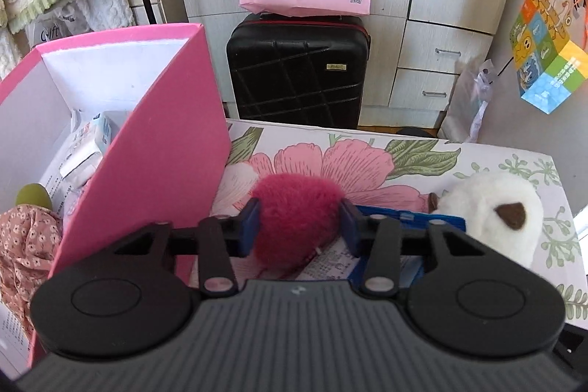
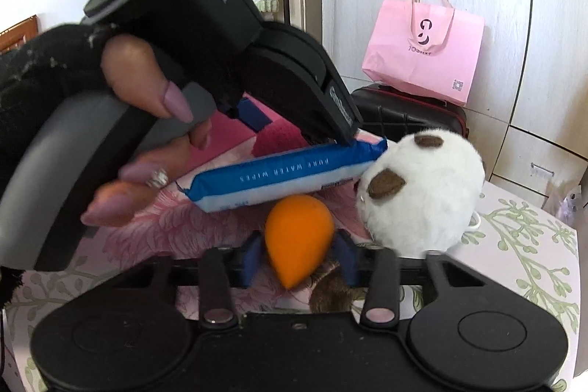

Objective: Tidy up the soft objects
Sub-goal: 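Grasp the red pom-pom with the left gripper while the right grasps the orange sponge, then lift the pom-pom with the left gripper while the right carries the orange sponge to the box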

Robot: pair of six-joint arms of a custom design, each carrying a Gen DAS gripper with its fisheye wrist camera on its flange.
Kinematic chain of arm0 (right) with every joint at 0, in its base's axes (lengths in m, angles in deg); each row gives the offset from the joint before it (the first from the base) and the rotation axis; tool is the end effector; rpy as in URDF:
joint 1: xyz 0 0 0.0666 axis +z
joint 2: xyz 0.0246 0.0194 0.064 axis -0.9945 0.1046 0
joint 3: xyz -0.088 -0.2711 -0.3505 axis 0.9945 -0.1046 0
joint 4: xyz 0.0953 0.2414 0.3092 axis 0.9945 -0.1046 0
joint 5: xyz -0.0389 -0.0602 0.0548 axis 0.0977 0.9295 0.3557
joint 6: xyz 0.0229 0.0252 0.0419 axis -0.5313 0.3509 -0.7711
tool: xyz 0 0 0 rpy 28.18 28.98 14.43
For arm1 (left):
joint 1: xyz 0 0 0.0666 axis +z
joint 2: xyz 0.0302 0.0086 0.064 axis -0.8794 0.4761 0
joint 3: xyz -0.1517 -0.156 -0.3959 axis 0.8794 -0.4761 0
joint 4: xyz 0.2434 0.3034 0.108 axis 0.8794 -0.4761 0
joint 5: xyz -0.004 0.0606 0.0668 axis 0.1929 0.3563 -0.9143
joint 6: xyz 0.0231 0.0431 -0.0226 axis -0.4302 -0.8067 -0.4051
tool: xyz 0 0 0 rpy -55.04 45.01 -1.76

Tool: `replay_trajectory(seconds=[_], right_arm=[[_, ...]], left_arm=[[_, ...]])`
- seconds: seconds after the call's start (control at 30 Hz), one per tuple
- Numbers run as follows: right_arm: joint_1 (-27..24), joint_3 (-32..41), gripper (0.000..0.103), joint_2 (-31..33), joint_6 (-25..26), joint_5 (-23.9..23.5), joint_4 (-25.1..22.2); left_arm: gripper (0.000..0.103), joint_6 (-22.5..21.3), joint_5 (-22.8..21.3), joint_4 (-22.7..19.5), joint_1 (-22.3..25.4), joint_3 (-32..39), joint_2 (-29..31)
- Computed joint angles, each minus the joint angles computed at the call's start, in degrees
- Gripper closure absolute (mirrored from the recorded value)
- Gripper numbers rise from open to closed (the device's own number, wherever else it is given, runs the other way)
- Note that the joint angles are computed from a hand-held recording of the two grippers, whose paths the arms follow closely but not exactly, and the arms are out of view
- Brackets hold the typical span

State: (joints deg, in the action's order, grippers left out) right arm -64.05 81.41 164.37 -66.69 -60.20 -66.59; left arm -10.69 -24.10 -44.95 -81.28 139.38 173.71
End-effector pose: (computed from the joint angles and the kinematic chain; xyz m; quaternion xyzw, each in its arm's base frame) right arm 0.5739 0.2243 0.2664 -0.3687 0.8035 0.2126 0.4162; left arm 0.5921 -0.1971 0.3327 -0.1342 0.9255 0.0656 0.3479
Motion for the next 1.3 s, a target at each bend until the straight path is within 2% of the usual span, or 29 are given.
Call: replay_trajectory(seconds=[0.23,0.4,0.7,0.8,1.03,1.2,1.3], right_arm=[[0.53,-2.72,0.062,-1.32,-0.56,1.33,3.25],[0.56,-5.88,0.062,-3.45,-2.99,1.23,6.23],[-0.22,-11.09,0.062,-7.06,-6.77,2.01,10.29],[-0.25,-12.55,0.062,-8.07,-8.32,2.61,11.25],[0.33,-14.36,0.062,-9.02,-11.48,4.75,12.79],[1.25,-16.53,0.062,-11.46,-12.75,7.23,13.52],[2.2,-17.68,0.062,-13.2,-13.32,9.89,12.4]], left_arm=[[0.067,-0.86,-2.37,2.36,-0.75,-1.61,-0.65],[0.067,-1.0,-3.52,6.31,-1.52,-4.7,-2.81],[0.067,-2.58,-4.37,19.0,-3.79,-15.04,-10.5],[0.067,-5.11,-4.63,23.46,-4.7,-18.68,-13.19],[0.067,-7.39,-0.35,27.64,-5.73,-25.25,-19.25],[0.067,-8.47,3.85,28.27,-6.05,-29.78,-24.02],[0.067,-8.7,6.11,28.62,-6.15,-32.25,-26.9]])
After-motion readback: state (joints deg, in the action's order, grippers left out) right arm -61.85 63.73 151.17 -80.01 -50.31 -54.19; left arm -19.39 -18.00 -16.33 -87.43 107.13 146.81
